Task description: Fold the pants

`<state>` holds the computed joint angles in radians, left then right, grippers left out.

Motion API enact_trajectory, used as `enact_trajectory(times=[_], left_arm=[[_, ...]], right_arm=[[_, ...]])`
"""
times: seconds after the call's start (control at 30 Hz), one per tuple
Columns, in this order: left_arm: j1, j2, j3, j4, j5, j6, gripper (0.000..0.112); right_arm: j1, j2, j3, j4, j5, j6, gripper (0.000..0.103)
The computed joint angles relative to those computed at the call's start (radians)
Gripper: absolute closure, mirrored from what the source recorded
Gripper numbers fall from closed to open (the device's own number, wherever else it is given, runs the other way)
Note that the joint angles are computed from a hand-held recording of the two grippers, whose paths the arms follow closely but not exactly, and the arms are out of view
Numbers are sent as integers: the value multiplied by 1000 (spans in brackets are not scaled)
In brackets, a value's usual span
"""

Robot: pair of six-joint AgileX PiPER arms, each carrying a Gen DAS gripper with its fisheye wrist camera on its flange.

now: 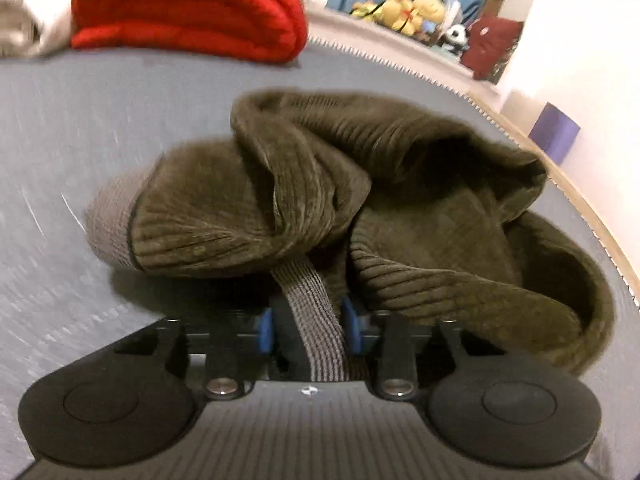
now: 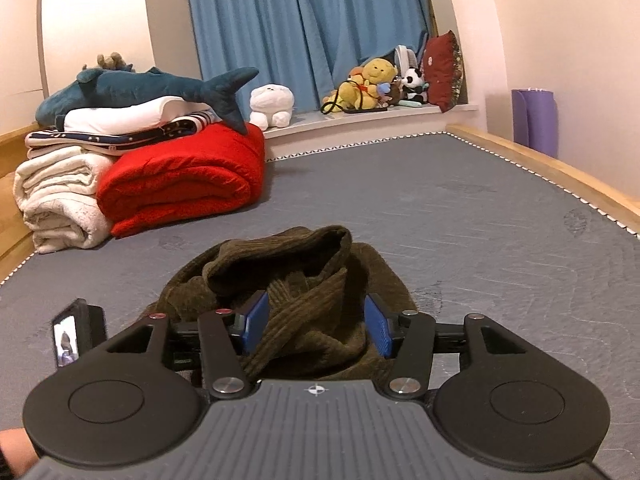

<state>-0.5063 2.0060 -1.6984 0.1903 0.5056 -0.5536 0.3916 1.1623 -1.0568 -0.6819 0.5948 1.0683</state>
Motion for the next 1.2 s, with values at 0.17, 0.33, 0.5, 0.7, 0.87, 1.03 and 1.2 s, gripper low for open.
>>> enact_trajectory(times=[0.17,0.33,0.5,0.7,0.87,1.03,1.2], left_arm=[[27,-206,137,-4,-38,59,106],[158,-469,293,-107,-26,137,108],[403,-687,448,-212,19,212,109],[659,-634,429,-504,317,478,106],[750,-627,379,-537,332,526,70],[783,-487,262,-684,403,599,44],[737,-321,168,-765,527,661,34]], right_arm=[[2,5,-10,-42,24,50,48],[-1,17,-21,-44,41,101,48],[-4,41,-23,18,31,91,48],[-2,69,-25,38,26,51,48],[-83,100,-60,150,10,-33,48],[-144,123,-87,255,-17,-177,48],[-185,173,-114,448,-60,-421,47]])
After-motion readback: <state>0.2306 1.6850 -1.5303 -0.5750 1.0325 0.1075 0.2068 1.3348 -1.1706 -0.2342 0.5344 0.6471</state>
